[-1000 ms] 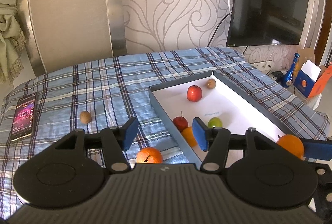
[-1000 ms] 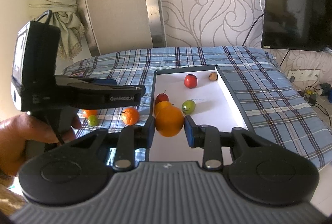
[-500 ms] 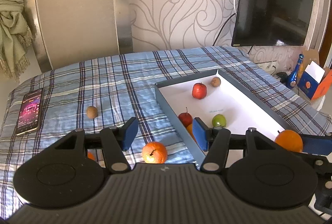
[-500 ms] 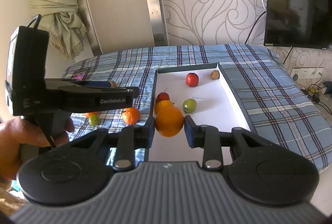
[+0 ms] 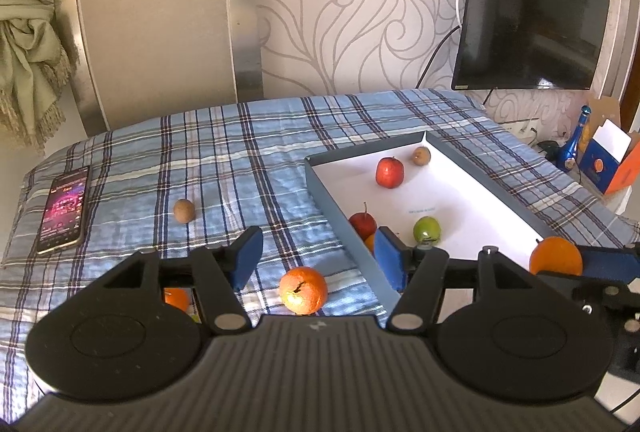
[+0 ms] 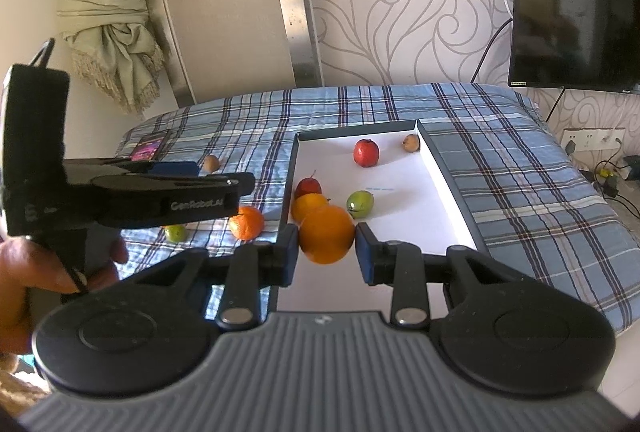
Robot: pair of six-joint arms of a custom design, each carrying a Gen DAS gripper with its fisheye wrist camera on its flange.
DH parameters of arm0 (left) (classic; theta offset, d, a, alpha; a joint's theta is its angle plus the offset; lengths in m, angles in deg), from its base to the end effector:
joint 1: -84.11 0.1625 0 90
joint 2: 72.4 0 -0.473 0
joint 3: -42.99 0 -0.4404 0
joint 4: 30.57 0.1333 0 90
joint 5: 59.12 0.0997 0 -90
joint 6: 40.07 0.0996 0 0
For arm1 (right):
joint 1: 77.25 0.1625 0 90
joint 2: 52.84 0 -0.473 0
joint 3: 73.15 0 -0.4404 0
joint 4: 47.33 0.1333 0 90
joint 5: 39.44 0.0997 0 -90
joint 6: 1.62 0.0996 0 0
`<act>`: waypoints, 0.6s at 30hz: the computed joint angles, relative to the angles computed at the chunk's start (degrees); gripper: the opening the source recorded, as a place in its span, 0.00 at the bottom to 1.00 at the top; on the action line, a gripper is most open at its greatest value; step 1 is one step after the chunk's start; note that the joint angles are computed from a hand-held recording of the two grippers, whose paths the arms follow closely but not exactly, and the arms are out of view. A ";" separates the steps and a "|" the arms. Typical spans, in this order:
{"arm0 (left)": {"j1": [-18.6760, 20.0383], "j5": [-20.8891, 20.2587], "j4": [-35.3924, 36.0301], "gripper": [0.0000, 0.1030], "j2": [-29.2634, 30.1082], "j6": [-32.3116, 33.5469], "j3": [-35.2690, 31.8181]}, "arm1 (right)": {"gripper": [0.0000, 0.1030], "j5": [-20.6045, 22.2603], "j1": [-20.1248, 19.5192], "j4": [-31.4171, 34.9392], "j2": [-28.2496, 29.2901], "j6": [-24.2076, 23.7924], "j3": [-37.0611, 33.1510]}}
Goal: Organize fruits
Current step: 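Move the left gripper back to an orange on the bedspread while the right holds its orange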
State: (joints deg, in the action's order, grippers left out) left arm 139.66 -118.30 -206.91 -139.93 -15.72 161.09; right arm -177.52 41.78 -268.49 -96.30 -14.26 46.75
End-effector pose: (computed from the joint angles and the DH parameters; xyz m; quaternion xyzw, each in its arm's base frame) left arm -0.1825 -0.5919 0.2483 0.3793 0.8394 -0.3172 0.2258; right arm 0.3228 -0.4596 0.1027 0.1135 -0.8247 0.4670 0.2983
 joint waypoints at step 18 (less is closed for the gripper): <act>-0.15 2.20 -0.78 0.72 -1.10 -1.07 1.38 | 0.33 2.04 -2.01 0.31 -1.23 -0.11 0.79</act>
